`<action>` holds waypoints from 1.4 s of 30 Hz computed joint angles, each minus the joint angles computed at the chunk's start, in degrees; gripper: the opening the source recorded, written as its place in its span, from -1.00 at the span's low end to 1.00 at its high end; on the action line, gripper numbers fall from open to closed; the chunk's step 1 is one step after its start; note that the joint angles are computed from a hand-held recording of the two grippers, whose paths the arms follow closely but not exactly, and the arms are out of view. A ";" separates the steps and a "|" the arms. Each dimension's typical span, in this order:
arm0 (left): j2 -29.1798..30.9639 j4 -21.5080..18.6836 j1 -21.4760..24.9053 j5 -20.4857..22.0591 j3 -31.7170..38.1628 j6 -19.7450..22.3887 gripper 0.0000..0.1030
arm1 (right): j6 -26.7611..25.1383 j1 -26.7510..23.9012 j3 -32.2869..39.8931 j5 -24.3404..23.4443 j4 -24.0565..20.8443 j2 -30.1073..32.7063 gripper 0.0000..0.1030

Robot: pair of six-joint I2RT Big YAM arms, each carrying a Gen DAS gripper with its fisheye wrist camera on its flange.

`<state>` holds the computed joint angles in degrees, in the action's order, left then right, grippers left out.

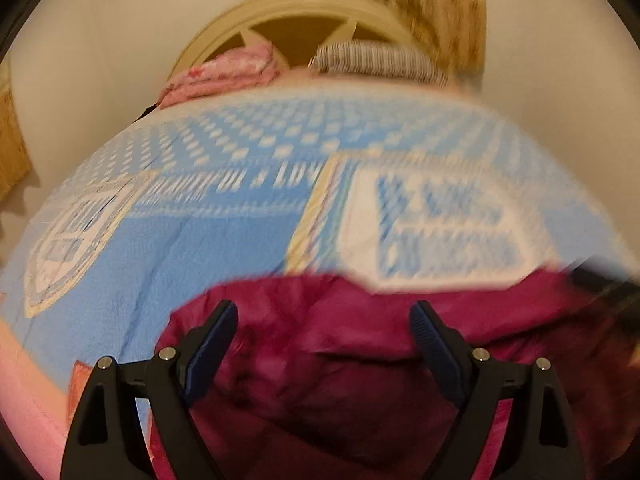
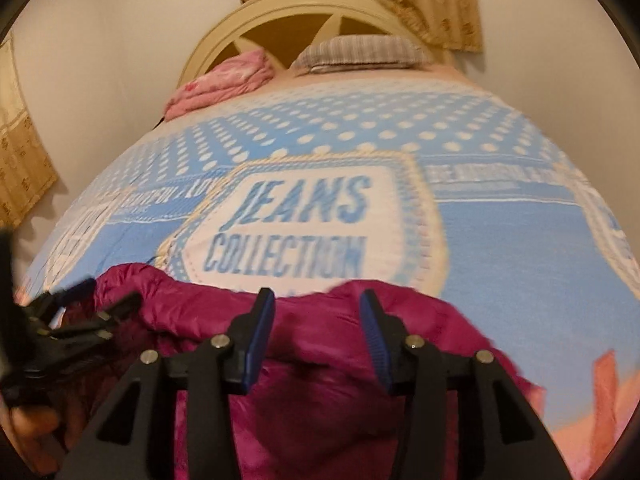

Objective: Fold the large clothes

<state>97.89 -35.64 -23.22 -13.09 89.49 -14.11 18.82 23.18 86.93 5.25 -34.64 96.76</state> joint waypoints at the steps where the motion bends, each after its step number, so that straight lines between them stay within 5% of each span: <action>1: -0.41 1.02 0.01 1.89 0.07 -0.41 0.71 | -0.37 0.34 0.62 0.30 -0.79 0.62 -0.06; 5: 2.13 -0.28 -0.10 9.43 3.04 -1.01 0.71 | -0.64 1.36 -0.83 0.45 -0.32 0.99 -0.06; 9: 5.21 -3.72 -0.48 7.71 3.87 -1.28 0.71 | -0.32 1.03 -3.65 0.30 0.79 0.42 -0.10; 22: 6.54 -4.01 -1.91 3.34 2.48 0.50 0.74 | 0.30 0.82 -6.63 -0.68 4.42 0.38 -0.10; 42: 8.52 -6.54 -3.01 -0.47 4.84 2.17 0.85 | -1.34 2.15 -4.66 3.54 2.00 2.34 -0.07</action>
